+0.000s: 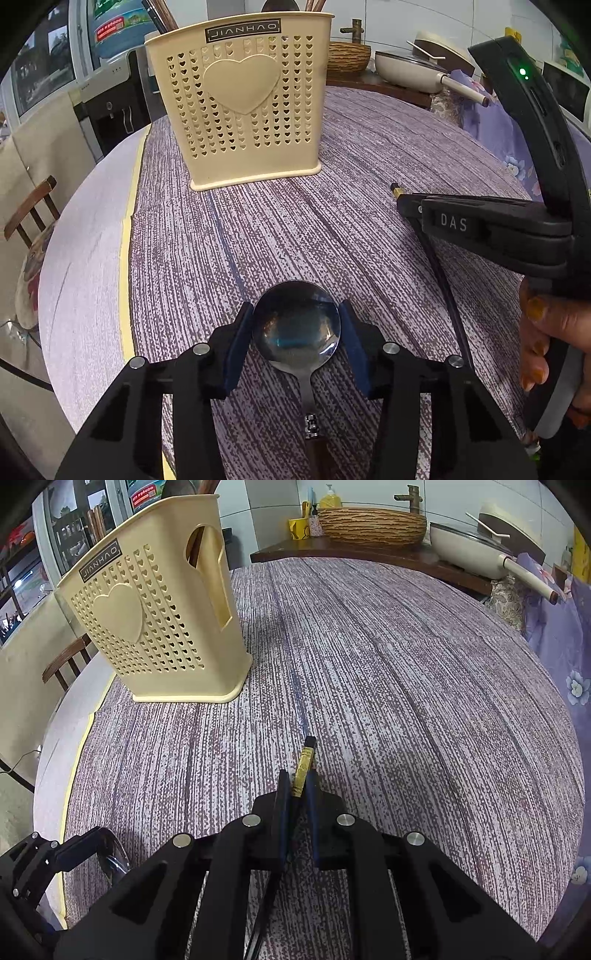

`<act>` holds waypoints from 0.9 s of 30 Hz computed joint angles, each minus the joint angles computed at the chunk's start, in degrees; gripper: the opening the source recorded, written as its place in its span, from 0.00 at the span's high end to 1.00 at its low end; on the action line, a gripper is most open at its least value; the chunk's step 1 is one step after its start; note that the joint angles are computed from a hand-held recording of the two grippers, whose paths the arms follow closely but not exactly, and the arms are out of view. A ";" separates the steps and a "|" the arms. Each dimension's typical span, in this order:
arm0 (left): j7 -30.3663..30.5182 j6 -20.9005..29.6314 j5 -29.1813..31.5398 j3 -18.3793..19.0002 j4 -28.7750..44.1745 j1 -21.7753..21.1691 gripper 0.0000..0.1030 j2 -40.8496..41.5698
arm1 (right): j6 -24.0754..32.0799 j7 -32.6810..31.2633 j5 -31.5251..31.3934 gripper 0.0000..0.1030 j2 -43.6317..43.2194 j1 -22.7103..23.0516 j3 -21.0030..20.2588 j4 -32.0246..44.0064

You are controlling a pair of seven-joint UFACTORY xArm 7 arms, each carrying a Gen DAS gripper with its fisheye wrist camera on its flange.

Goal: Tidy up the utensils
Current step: 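Close the right gripper on the black gold-tipped chopstick while the left grasps the metal spoon, then lift the chopstick and spoon and carry both over the cream holder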

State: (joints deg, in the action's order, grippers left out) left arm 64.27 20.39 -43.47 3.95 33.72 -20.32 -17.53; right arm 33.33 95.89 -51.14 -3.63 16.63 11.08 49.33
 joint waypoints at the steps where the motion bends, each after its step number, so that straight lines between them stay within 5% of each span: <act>1: 0.01 0.23 -0.09 0.07 0.07 -0.02 0.54 -0.02 | -0.16 0.09 -0.04 0.90 -0.11 -0.03 -0.04 -0.12; 11: 3.40 6.01 -4.60 1.49 2.85 0.67 0.55 0.03 | -3.92 2.53 -0.90 0.90 -1.33 -1.50 -0.29 -1.92; 27: 12.14 10.99 -18.71 1.26 9.86 4.02 0.55 -1.03 | -8.22 14.39 -13.08 0.92 -13.25 -7.50 5.06 -4.47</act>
State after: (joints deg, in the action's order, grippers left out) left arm 76.40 31.38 -62.18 5.21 43.58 -16.30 -18.56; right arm 25.11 110.28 -64.22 -16.88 9.13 16.14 44.86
